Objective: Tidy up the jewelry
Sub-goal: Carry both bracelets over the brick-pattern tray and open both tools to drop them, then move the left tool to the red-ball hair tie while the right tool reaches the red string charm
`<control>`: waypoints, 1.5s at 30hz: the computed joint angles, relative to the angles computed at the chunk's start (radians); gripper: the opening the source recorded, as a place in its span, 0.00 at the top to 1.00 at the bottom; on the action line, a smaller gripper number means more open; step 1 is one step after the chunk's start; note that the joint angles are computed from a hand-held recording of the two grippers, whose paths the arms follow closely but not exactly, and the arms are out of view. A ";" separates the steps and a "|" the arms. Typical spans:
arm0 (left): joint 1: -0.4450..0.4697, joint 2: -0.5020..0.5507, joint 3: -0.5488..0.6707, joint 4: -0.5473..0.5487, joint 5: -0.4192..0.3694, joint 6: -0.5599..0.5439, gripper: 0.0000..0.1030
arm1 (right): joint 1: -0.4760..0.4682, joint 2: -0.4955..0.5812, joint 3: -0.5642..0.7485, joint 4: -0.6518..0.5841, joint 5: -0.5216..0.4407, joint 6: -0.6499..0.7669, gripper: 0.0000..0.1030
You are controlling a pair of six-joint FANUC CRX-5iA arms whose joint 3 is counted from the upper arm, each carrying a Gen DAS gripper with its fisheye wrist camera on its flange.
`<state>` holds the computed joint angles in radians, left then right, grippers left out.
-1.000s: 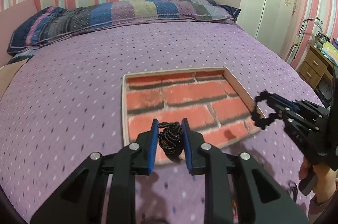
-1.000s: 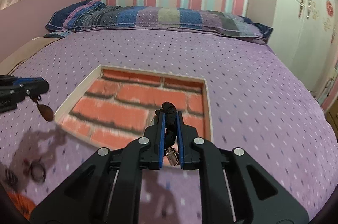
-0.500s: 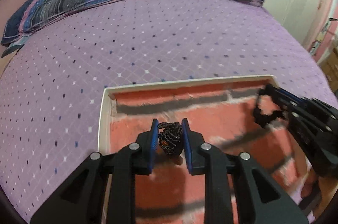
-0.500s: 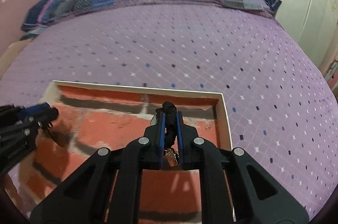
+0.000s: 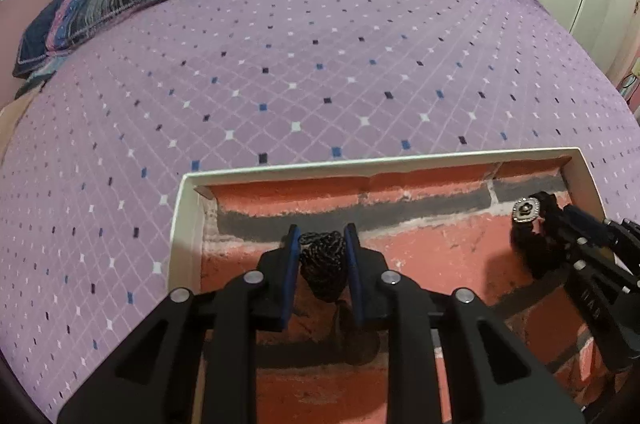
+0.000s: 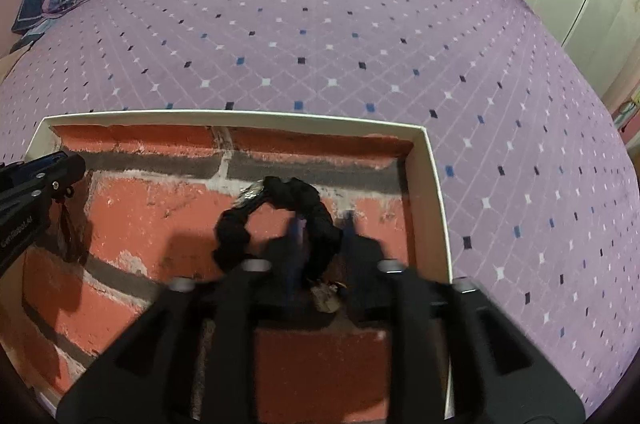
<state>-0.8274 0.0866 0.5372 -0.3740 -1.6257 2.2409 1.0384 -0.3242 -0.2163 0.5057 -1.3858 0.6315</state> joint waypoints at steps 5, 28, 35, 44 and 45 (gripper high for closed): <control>-0.027 -0.006 0.007 -0.025 -0.027 -0.012 0.76 | 0.027 -0.049 -0.030 0.028 0.018 -0.027 0.49; -0.440 -0.220 0.042 -0.367 -0.201 0.077 0.19 | 0.920 -0.328 -0.207 0.428 -0.694 -0.628 0.07; -0.670 -0.271 0.037 -0.508 -0.307 0.187 0.15 | 1.182 -0.304 -0.180 0.405 -0.897 -0.834 0.07; -0.967 -0.282 -0.010 -0.668 -0.472 0.368 0.15 | 1.442 -0.207 -0.140 0.346 -1.035 -1.124 0.07; -0.990 -0.276 -0.010 -0.682 -0.488 0.375 0.15 | 1.456 -0.190 -0.135 0.337 -1.036 -1.148 0.07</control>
<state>-1.8176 -0.1893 0.5272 -1.0564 -2.1139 2.6154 2.4947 -0.5146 -0.3513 0.8423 -2.4217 -0.5163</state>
